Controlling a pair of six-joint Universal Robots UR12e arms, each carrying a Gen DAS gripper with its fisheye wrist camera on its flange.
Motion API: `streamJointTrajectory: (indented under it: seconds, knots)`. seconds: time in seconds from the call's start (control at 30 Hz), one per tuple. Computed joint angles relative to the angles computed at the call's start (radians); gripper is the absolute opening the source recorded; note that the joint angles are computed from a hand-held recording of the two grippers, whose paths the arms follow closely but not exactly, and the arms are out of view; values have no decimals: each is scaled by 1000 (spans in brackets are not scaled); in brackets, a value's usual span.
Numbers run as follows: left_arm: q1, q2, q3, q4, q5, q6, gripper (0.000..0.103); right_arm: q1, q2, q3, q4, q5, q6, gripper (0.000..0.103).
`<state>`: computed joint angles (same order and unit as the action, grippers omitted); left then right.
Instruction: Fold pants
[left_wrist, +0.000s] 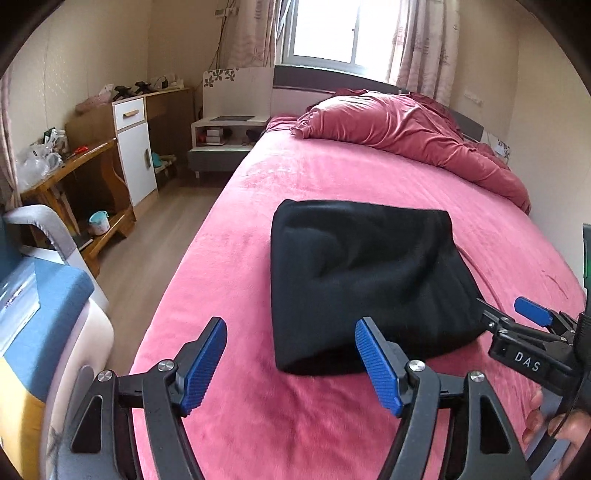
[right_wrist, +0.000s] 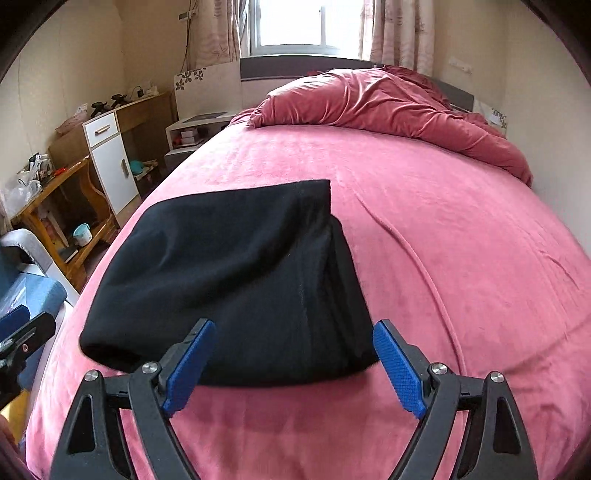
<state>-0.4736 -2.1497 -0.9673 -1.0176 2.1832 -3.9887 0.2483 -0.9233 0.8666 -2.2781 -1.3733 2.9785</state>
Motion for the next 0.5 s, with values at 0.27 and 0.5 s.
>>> streamJointTrajectory:
  seconds: [0.27,0.5]
  knots:
    - [-32,31,-48,3,24,-43,74,10,-98,158,-97,-60,11,93]
    - [-51,44,-68,22,26,-40,74,12,-148,234,-129,-92,-2,93]
